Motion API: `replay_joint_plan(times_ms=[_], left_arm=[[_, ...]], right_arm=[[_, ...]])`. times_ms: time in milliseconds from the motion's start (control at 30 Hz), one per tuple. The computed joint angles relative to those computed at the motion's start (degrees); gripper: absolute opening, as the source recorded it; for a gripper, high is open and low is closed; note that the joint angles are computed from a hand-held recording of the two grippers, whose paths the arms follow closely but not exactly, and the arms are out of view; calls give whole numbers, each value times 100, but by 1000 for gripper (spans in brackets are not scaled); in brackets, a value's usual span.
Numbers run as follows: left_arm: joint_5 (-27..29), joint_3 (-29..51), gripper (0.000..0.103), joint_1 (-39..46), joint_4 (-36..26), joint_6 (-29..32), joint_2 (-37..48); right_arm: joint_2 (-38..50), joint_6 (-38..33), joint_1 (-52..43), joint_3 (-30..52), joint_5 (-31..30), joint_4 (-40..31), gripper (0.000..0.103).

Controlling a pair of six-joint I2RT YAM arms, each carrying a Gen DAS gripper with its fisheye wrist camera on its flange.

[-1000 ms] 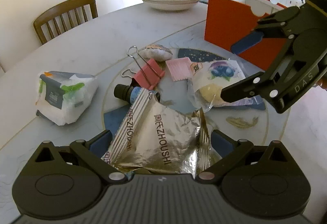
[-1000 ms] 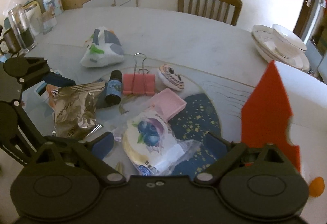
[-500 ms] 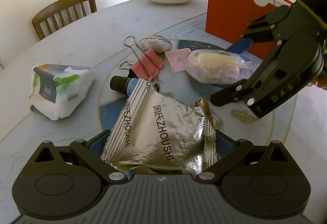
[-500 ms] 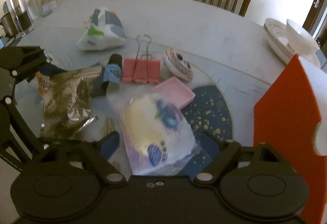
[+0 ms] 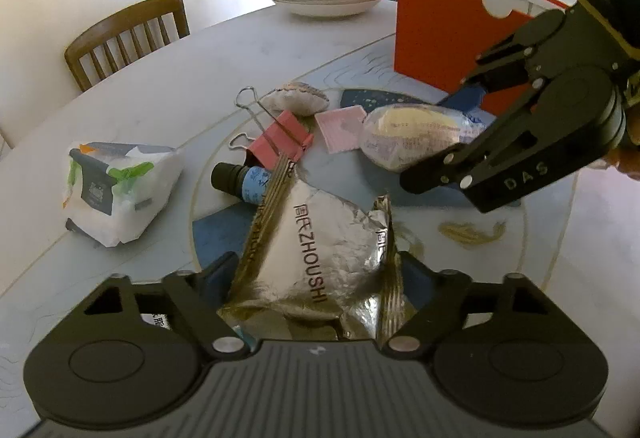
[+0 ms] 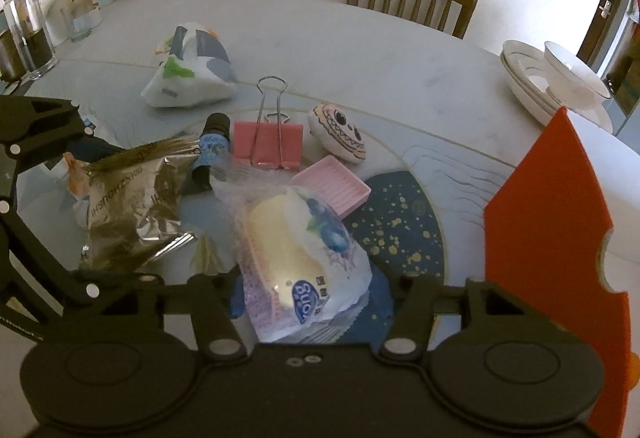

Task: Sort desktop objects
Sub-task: 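Grasp the silver ZHOUSHI pouch with the left tool while the right tool grasps the wrapped bun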

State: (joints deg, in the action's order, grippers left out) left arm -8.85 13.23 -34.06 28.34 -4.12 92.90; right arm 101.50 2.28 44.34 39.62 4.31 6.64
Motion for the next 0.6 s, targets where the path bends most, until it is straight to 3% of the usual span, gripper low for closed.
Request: replay_joint_plan(times_ms=[33, 167, 600], left_arm=[[-54, 3, 73, -25, -57, -22, -63], [-101, 74, 68, -72, -397, -188, -253], [-472, 14, 67, -665, -1522, -1091, -1437]], right_arm=[[-45, 36, 17, -40, 23, -6, 57], [-280, 200, 89, -230, 104, -29, 56], [-1561, 646, 402, -938, 412, -388, 55]])
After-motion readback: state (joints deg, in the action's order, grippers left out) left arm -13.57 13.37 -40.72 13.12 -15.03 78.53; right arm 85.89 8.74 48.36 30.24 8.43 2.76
